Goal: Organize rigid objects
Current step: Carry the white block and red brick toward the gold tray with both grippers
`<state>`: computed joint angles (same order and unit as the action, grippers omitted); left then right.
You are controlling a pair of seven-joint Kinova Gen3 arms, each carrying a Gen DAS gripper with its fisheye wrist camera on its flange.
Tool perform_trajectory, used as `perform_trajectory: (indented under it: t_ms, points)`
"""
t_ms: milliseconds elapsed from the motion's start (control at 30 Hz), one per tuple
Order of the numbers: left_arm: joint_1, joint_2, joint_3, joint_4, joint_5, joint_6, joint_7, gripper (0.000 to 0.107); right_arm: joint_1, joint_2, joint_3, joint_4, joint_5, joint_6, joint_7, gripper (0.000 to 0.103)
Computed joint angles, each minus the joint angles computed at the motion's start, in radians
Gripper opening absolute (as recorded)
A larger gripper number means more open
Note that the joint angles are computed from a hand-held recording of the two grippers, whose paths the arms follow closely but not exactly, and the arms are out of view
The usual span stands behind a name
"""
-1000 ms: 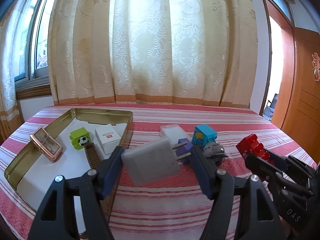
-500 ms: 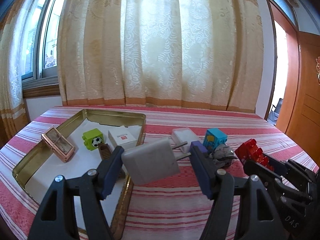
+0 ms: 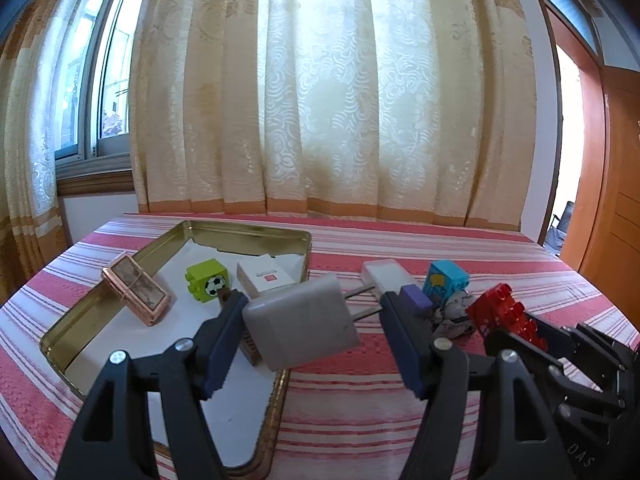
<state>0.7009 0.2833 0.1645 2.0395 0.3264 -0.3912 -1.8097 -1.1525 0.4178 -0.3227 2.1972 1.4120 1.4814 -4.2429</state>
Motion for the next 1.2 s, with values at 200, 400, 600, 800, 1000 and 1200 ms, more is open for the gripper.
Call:
perform_trajectory:
  t_ms: [200, 400, 600, 800, 1000, 1200]
  points:
    - [0.0, -0.004, -0.003, 0.01, 0.008, -0.016, -0.007, 0.068, 0.01, 0.0, 0.002, -0.006, 0.019, -0.018, 0.015, 0.034]
    - [-0.015, -0.008, 0.003, 0.021, 0.007, -0.032, -0.005, 0.068, 0.022, 0.004, 0.007, -0.02, 0.043, -0.037, 0.045, 0.034]
    - [-0.043, -0.014, 0.015, 0.036, -0.022, -0.048, 0.027, 0.068, 0.032, 0.007, 0.011, -0.036, 0.064, -0.061, 0.071, 0.034]
    - [-0.045, -0.023, 0.007, 0.054, -0.01, -0.069, 0.018, 0.068, 0.043, 0.008, 0.016, -0.053, 0.085, -0.092, 0.097, 0.034]
    - [-0.072, -0.028, 0.008, 0.066, -0.014, -0.071, 0.02, 0.068, 0.069, 0.002, 0.02, -0.07, 0.116, -0.157, 0.138, 0.034]
    - [-0.111, -0.031, 0.009, 0.071, -0.048, -0.058, 0.053, 0.068, 0.089, 0.0, 0.024, -0.083, 0.137, -0.206, 0.162, 0.034]
